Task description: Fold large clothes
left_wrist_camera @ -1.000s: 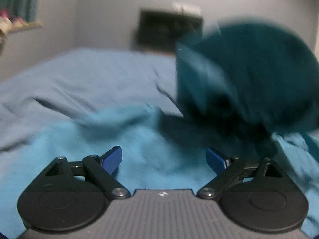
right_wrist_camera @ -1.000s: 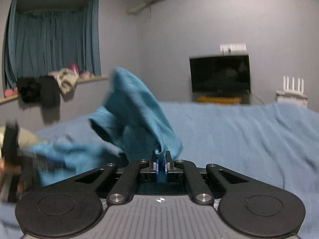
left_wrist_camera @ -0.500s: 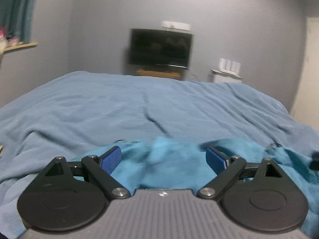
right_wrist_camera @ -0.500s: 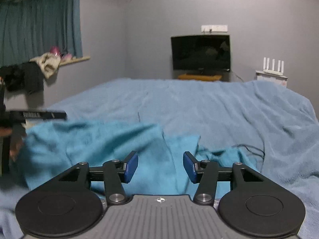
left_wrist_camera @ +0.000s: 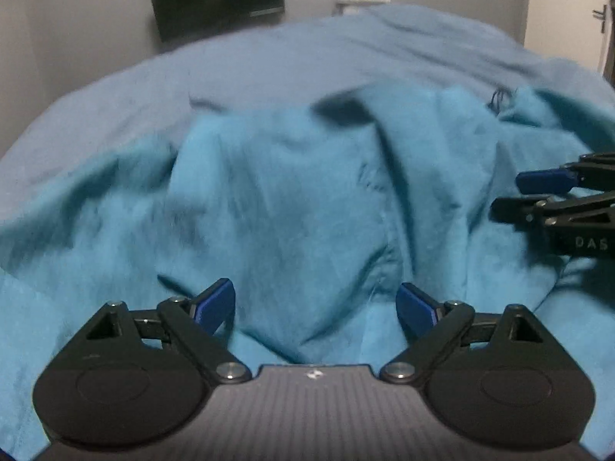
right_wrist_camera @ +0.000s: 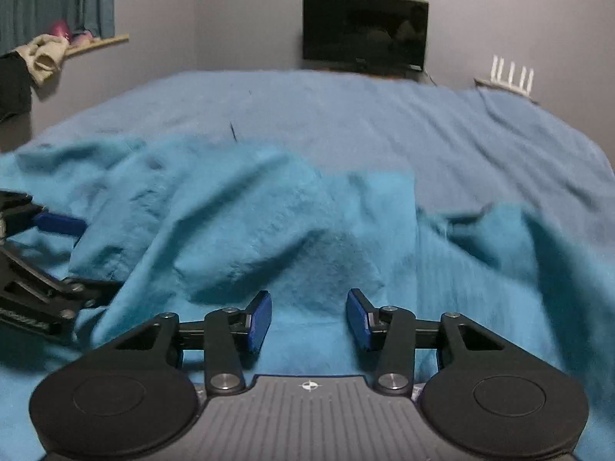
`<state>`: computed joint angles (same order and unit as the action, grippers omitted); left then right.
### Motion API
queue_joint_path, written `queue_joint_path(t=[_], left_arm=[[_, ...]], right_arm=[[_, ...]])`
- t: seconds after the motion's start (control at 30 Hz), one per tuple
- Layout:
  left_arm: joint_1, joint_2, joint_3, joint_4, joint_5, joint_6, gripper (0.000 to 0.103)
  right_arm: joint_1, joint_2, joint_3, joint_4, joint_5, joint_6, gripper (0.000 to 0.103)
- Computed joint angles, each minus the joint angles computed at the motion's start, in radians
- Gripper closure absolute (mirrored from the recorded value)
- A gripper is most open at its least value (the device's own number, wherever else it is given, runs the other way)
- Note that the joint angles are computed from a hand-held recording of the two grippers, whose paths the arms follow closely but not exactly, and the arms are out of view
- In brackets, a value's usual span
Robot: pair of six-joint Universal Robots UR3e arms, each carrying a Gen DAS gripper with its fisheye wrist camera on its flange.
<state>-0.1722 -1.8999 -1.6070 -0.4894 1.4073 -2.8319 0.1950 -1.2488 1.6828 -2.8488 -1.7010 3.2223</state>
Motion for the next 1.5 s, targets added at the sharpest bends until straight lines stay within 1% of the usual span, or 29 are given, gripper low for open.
queue_joint_path(t=[0.13,0.17,0.27,0.3,0.33,0.37,0.4,0.43,0.5,0.57,0.63,0.67,0.77,0.8,0.87,0.93,1.1,1.27,1.5], left_arm=[[-0.01,-0.032,0.023,0.006,0.018,-0.01,0.006],[-0.013,-0.042,0.029,0.009,0.019,-0.016,0.005],[0.008,-0.029,0.0,0.026,-0.004,-0.013,0.004],[0.005,-0.032,-0.002,0.035,0.0,-0.013,0.004],[0.0,-0.03,-0.006,0.042,0.005,-0.014,0.004],[0.008,-0.01,-0.035,0.055,0.0,-0.008,0.004],[0.008,-0.008,-0.042,0.063,0.001,-0.006,0.004],[0.011,-0.001,-0.056,0.076,0.0,-0.002,0.004],[0.019,0.02,-0.098,0.109,-0.012,-0.003,0.003],[0.035,0.049,-0.14,0.14,-0.032,-0.009,0.003],[0.043,0.09,-0.188,0.184,-0.035,-0.037,0.003],[0.05,0.116,-0.21,0.19,-0.042,-0.057,0.003],[0.1,0.21,-0.293,0.177,-0.127,-0.087,0.003],[0.109,0.24,-0.318,0.165,-0.137,-0.085,0.003],[0.109,0.286,-0.351,0.143,-0.124,-0.068,0.003],[0.099,0.318,-0.377,0.139,-0.097,-0.047,0.003],[0.088,0.373,-0.422,0.129,-0.064,-0.015,0.003],[0.086,0.38,-0.442,0.14,-0.049,0.006,0.003],[0.088,0.379,-0.445,0.14,-0.051,0.014,0.003]], right_arm=[[0.014,0.022,-0.005,-0.021,-0.037,0.001,0.057],[0.02,0.016,0.01,-0.048,-0.044,0.013,0.057],[0.012,-0.012,0.114,-0.222,-0.025,0.064,0.054],[0.005,-0.045,0.144,-0.234,-0.027,0.077,0.052],[0.001,-0.044,0.14,-0.225,-0.037,0.092,0.05],[-0.002,-0.036,0.115,-0.172,-0.055,0.115,0.05],[-0.013,-0.036,0.099,-0.111,-0.056,0.136,0.05],[-0.029,-0.032,0.096,-0.086,-0.033,0.149,0.05],[-0.049,-0.032,0.132,-0.14,0.002,0.16,0.049],[-0.048,-0.04,0.147,-0.162,-0.002,0.163,0.049],[-0.045,-0.078,0.187,-0.176,-0.016,0.177,0.042],[-0.041,-0.089,0.191,-0.175,-0.021,0.191,0.041],[-0.045,-0.185,0.272,-0.179,-0.011,0.247,0.039],[-0.043,-0.219,0.289,-0.161,-0.015,0.261,0.039],[-0.039,-0.302,0.338,-0.134,-0.022,0.271,0.038],[-0.024,-0.359,0.37,-0.125,-0.04,0.27,0.034],[0.023,-0.453,0.397,-0.029,-0.087,0.265,0.033],[0.066,-0.465,0.365,0.137,-0.165,0.298,0.031],[0.081,-0.43,0.365,0.146,-0.198,0.293,0.03]])
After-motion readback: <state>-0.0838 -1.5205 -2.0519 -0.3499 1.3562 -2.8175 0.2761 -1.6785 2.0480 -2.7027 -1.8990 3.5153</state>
